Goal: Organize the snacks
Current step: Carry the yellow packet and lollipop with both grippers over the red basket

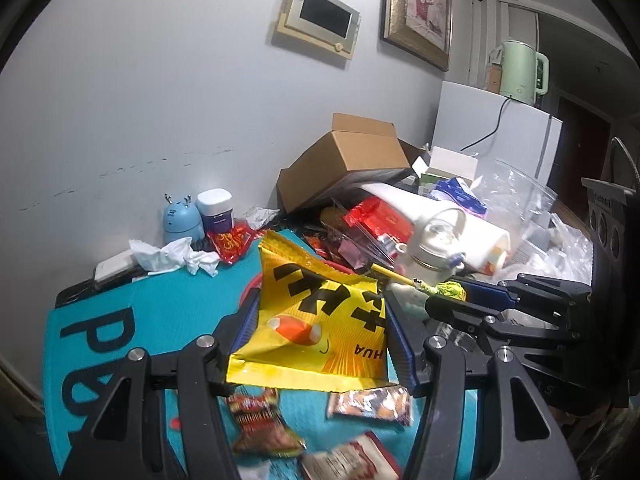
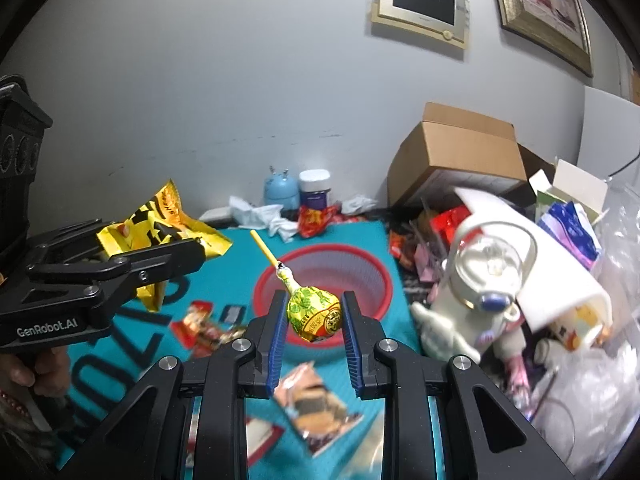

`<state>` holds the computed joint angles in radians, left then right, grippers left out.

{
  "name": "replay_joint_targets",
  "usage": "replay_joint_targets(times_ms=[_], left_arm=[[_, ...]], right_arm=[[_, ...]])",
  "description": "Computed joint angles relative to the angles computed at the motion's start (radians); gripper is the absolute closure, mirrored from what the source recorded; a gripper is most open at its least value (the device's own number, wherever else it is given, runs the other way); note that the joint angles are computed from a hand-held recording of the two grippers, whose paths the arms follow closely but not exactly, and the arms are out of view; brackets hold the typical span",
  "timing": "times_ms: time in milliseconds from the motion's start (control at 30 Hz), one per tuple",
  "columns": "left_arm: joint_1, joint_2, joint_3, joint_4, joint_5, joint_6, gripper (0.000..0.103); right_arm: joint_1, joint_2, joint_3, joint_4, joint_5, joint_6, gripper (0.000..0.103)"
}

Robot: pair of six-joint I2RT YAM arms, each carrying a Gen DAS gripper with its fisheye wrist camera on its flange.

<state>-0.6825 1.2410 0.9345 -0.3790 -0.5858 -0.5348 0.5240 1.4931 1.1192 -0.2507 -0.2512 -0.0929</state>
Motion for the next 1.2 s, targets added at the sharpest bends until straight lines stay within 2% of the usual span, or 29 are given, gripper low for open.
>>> replay_joint_targets(times_ms=[267, 567, 867, 1200], left_arm=[[0.174, 0.121, 0.033, 0.113, 0.113, 0.125, 0.046], [0.285, 0.293, 0.111, 0.193, 0.215, 0.208, 0.046], [0.340, 0.472, 0.211, 0.181, 0.276, 0.240, 0.046], [0.365, 0.584, 0.288, 0.139, 0.342, 0.218, 0.046]], right_arm=[[0.010, 0.227, 0.187, 0.008, 0.038, 0.037, 0.077], [0.023, 0.429, 0.383, -0.041, 0.089, 0.061, 0.077], [0.027, 0.583, 0.541, -0.107, 0.143, 0.045, 0.077], [0.023, 0.651, 0.611, -0.157, 0.186, 0.059, 0.076]])
